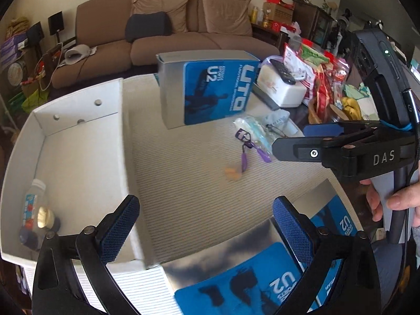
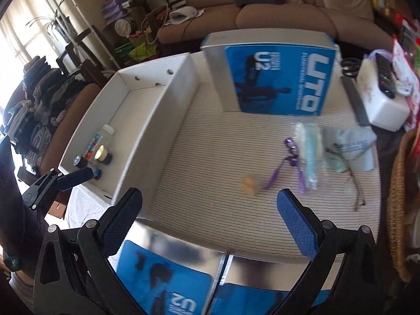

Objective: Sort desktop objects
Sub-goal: 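Move the left gripper to the purple eyelash curler and grasp its handle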

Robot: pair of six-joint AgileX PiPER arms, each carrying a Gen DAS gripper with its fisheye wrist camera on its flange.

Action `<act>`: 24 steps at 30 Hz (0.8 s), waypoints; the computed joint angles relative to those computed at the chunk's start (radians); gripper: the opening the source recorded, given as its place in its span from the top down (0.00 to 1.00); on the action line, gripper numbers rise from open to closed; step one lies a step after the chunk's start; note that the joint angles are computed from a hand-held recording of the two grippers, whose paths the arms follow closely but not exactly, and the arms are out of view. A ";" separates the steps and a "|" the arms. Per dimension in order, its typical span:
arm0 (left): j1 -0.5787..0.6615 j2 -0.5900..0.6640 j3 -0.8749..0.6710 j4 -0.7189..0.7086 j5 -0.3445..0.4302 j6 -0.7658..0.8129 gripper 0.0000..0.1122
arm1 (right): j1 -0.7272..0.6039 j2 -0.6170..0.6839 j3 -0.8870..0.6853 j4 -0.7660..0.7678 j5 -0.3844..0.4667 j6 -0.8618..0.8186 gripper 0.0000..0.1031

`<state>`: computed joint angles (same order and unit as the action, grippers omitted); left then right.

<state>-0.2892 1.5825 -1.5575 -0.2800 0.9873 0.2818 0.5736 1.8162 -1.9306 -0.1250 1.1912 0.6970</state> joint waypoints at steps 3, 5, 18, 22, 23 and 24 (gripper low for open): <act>-0.121 0.062 -0.015 0.109 -0.042 -0.107 0.08 | -0.054 -0.149 0.247 -0.030 -0.109 -0.001 0.00; -0.180 0.107 -0.034 0.162 -0.054 -0.158 0.08 | -0.097 -0.212 0.363 -0.037 -0.151 -0.019 0.03; -0.296 0.482 -0.400 0.264 0.028 -0.128 0.15 | -0.316 -0.194 0.653 0.252 -0.369 -0.364 0.53; -0.296 0.575 -0.514 0.251 0.078 -0.085 0.24 | -0.317 -0.122 0.627 0.256 -0.376 -0.424 0.55; -0.296 0.592 -0.532 0.249 0.086 -0.072 0.26 | -0.319 -0.109 0.623 0.259 -0.381 -0.436 0.55; -0.297 0.608 -0.550 0.248 0.095 -0.062 0.28 | -0.320 -0.097 0.616 0.262 -0.384 -0.445 0.55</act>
